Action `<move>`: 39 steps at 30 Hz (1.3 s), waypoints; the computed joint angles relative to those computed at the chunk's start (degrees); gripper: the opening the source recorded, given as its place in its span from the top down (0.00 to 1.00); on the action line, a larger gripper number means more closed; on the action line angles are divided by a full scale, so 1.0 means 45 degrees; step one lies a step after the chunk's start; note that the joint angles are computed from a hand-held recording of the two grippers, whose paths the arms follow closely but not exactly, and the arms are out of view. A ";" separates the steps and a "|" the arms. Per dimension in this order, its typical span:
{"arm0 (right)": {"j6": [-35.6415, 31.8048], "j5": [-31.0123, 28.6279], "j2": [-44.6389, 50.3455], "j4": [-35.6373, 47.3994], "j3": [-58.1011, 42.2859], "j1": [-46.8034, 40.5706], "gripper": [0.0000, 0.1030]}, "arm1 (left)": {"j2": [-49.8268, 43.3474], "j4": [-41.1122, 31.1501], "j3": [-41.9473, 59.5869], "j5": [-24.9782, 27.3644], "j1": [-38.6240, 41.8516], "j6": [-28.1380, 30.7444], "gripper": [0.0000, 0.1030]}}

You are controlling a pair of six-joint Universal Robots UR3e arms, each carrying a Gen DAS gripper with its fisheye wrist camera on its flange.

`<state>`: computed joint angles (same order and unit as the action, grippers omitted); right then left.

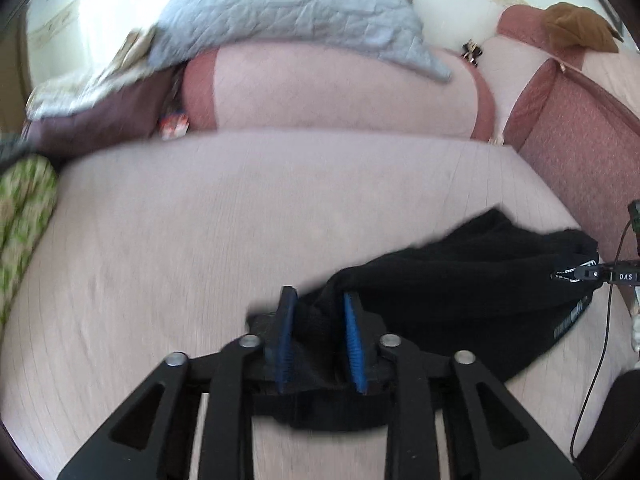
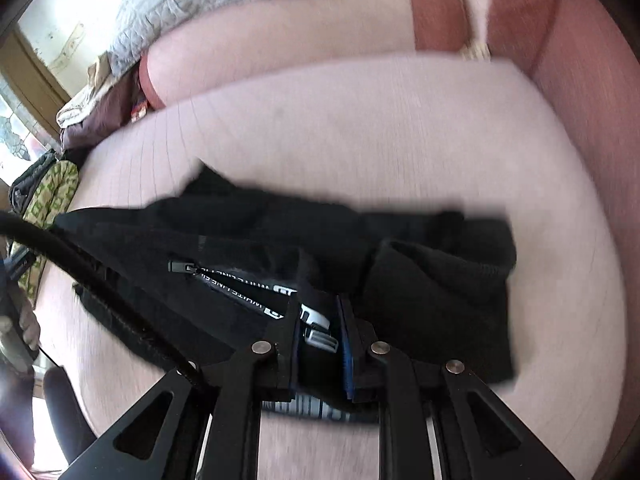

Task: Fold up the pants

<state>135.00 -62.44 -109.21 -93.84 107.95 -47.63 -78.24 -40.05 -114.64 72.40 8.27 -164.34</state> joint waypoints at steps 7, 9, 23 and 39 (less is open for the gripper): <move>-0.1933 0.0125 -0.3052 0.3118 0.0960 -0.2487 0.55 | 0.5181 -0.4401 -0.2671 -0.1370 0.3271 0.1798 0.60; -0.2364 -0.0135 -0.3785 0.3562 0.0699 -0.2582 0.53 | 0.7122 -0.6896 -0.2733 -0.2550 0.5237 0.3036 0.56; 0.6071 -0.0916 0.1532 -0.2782 -0.2401 0.6264 0.44 | 0.2420 -0.3420 -0.2529 -0.3552 0.2982 -0.0197 0.77; 1.0831 -0.7396 1.1980 -0.3373 -1.2957 1.0905 0.98 | 0.3042 -0.2211 -0.3774 -0.4184 0.3642 0.1115 0.80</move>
<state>183.74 -95.72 -55.30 -109.02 49.64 1.44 -64.55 -50.01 -131.62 53.57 24.66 -159.33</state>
